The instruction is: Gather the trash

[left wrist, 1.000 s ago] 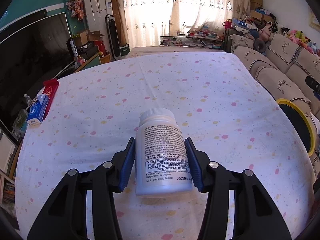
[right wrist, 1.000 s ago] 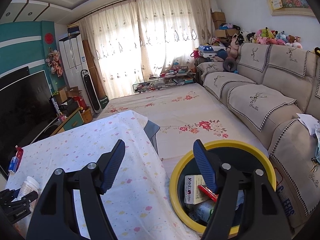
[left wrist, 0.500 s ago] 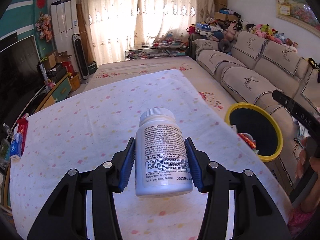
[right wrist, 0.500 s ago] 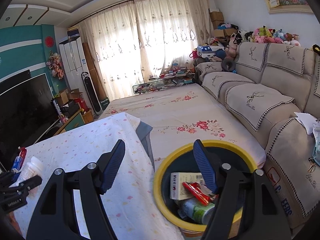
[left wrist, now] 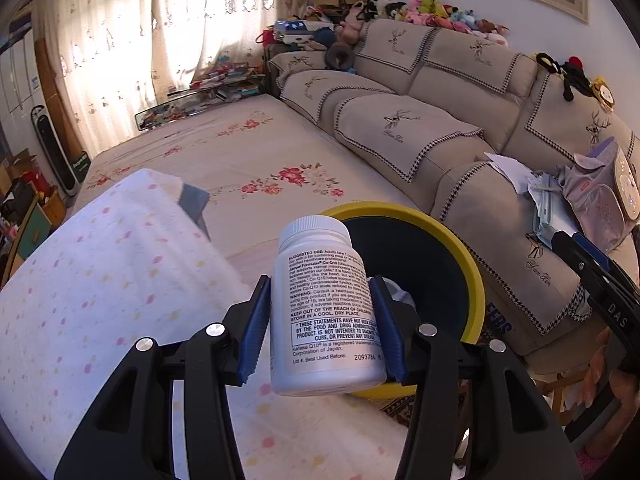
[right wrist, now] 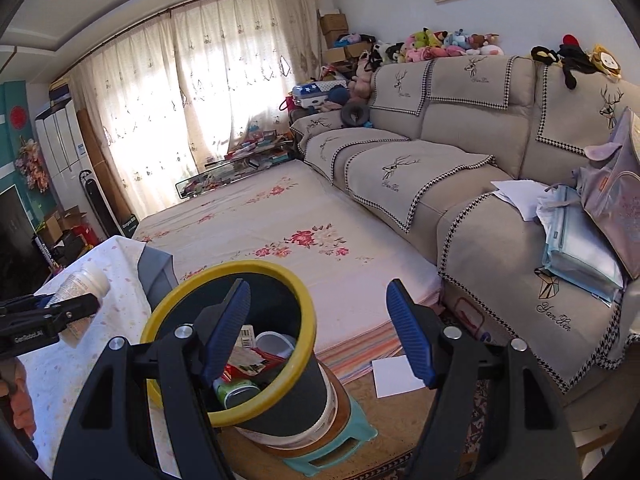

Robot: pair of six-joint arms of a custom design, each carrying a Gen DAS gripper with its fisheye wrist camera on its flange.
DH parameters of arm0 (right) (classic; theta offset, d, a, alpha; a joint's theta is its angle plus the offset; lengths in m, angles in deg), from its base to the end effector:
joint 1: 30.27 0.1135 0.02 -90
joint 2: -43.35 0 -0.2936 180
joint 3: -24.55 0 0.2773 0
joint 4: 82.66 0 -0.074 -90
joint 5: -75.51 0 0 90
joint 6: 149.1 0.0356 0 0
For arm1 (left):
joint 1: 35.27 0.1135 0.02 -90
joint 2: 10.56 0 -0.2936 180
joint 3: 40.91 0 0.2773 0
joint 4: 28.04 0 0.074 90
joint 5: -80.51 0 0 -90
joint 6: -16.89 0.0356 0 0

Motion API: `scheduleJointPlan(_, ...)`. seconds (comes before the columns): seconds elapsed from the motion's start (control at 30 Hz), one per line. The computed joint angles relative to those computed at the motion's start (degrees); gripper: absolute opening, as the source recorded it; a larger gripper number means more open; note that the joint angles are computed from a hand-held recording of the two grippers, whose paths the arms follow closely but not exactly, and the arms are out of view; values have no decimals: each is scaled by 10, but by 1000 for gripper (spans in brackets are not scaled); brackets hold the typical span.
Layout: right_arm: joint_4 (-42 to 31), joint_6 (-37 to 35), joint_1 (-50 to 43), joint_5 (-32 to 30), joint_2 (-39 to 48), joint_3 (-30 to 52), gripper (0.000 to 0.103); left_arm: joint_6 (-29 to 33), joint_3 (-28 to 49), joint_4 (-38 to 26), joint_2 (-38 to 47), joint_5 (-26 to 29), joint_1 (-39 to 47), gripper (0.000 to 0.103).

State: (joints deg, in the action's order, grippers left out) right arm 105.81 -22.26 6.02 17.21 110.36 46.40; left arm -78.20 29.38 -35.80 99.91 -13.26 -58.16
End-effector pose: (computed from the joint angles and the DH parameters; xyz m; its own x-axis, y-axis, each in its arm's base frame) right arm 0.1598 0.0941 0.1248 -0.4837 0.2777 -0.8300 0.1576 0.9605 0.2295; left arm 0.3767 -0.1565 0.1283 -0.7121 0.2046 -0.6716 0.2855 0.9583 -0.0108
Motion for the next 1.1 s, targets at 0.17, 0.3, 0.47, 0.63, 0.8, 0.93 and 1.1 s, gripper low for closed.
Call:
scheduleJointPlan(0.17, -11, -19, -40, -19, -46, -19, 67, -3, 125, -55, 102, 4, -28, 49)
scheduleJointPlan(0.3, -52, -23, -47, -9, -96, -25, 67, -12, 209, -94, 166, 3, -40, 50)
scheduleJointPlan(0.47, -89, -21, -52, -7, -136, -28, 67, -14, 246, -98, 206, -7, -45, 51)
scheduleJointPlan(0.63, -128, -18, -27, 3, -168, -22, 67, -27, 203, -76, 176, -21, -38, 79)
scheduleJointPlan(0.8, -163, -4, 50, 34, -177, -2, 70, -36, 13, 20, 16, -41, -19, 96)
scheduleJointPlan(0.93, -179, 22, 142, 72, -154, 24, 73, -52, -136, 43, -148, -73, 5, 98)
scheduleJointPlan(1.1, -199, 45, 259, 108, -108, 70, 85, -74, -311, 1, -405, -128, 44, 98)
